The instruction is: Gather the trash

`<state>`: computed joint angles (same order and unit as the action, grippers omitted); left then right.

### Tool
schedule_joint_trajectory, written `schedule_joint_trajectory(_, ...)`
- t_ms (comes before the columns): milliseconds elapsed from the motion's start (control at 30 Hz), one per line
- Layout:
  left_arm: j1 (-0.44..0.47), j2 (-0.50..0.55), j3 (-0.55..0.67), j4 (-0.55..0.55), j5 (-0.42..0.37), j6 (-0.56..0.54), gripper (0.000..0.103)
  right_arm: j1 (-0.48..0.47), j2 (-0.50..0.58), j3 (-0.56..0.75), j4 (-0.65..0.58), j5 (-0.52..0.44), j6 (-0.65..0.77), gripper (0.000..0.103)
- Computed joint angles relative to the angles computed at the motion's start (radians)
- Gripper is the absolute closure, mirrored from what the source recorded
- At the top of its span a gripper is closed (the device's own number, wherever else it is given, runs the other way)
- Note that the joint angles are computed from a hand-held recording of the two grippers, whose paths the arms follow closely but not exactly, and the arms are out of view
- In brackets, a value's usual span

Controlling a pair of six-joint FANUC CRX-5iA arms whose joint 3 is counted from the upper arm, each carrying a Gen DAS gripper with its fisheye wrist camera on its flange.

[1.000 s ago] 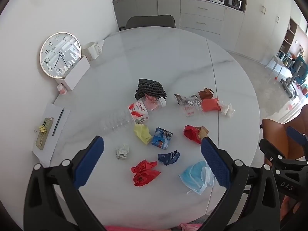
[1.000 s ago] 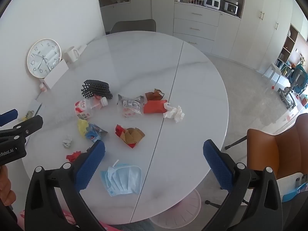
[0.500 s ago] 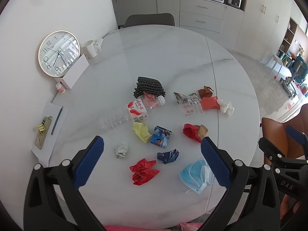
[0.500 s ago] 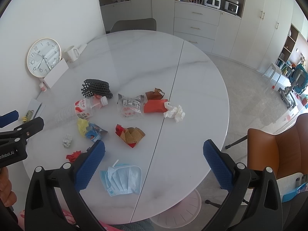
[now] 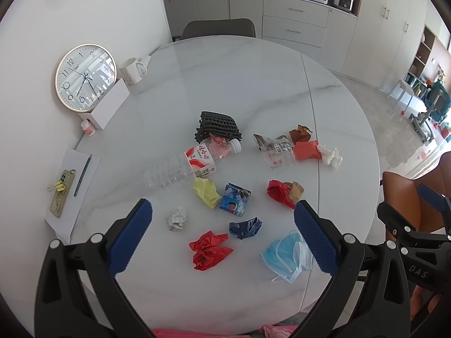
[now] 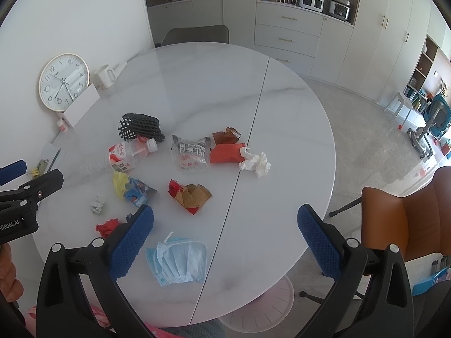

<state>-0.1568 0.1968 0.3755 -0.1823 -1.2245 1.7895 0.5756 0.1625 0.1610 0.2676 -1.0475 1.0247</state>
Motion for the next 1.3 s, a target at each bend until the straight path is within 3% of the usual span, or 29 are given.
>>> schedule_joint_trajectory(1300, -0.001, -0.007, -0.020, 0.010, 0.005, 0.005, 0.006, -0.002, -0.005, -0.001, -0.017, -0.007, 0.009, 0.002)
